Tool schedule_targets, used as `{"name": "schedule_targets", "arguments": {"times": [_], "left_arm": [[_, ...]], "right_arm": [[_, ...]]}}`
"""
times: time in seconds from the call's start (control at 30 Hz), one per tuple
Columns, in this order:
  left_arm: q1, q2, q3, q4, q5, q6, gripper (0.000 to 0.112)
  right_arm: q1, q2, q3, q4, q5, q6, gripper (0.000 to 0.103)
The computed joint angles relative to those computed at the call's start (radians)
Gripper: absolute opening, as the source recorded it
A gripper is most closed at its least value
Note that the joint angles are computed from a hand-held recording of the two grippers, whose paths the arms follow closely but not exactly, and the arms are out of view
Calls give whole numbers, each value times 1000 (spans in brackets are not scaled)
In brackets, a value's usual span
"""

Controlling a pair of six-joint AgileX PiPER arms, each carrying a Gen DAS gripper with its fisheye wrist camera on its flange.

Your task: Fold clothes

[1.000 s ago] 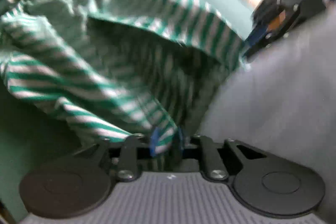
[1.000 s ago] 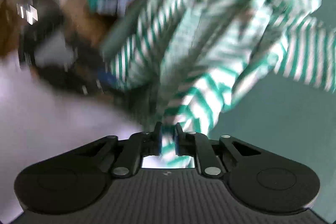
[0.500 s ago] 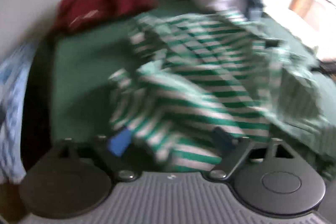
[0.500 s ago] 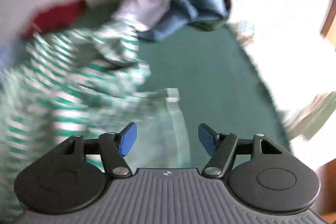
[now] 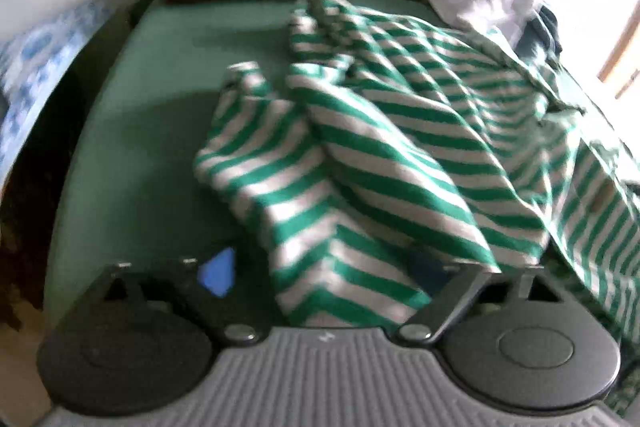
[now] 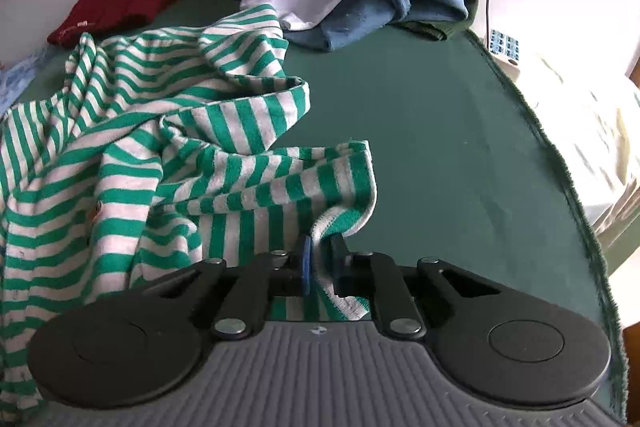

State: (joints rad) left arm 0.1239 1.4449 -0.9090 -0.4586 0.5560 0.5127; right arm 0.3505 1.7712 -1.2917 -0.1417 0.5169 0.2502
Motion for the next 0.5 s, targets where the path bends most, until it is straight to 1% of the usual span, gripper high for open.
{"name": "schedule_targets", "arguments": {"times": [0.03,0.07,0.1,0.13,0.17,0.23,0.27,0.33,0.37,0.47,0.5], "left_arm": [[-13,-7,3,31,-5,-20,59],[-27,-15,6,63,-10,-43,43],[-37,-23,8,93,-12,-63,33],[-25,-34,8,100,1,-70,32],[-12,-45,8,107,15,-76,29],[12,-83,17,125,36,-86,27],[16,-107,25,145,43,-98,27],[35,-151,35,157,79,-80,27],[47,-168,39,158,99,-62,29],[94,-197,35,144,172,5,42],[113,-194,27,135,202,29,49]], "right_arm": [[-4,-7,2,-30,8,32,9],[-7,-13,4,-61,16,63,8],[-11,-20,6,-88,24,92,7],[-13,-26,8,-121,33,127,7],[-13,-35,14,-194,47,180,7],[-14,-57,36,-374,84,317,7],[-22,-67,50,-439,110,374,7],[-41,-85,76,-555,166,473,6],[-57,-91,91,-578,184,506,6],[-93,-79,130,-622,199,590,6],[-75,-73,157,-685,193,640,7]]}}
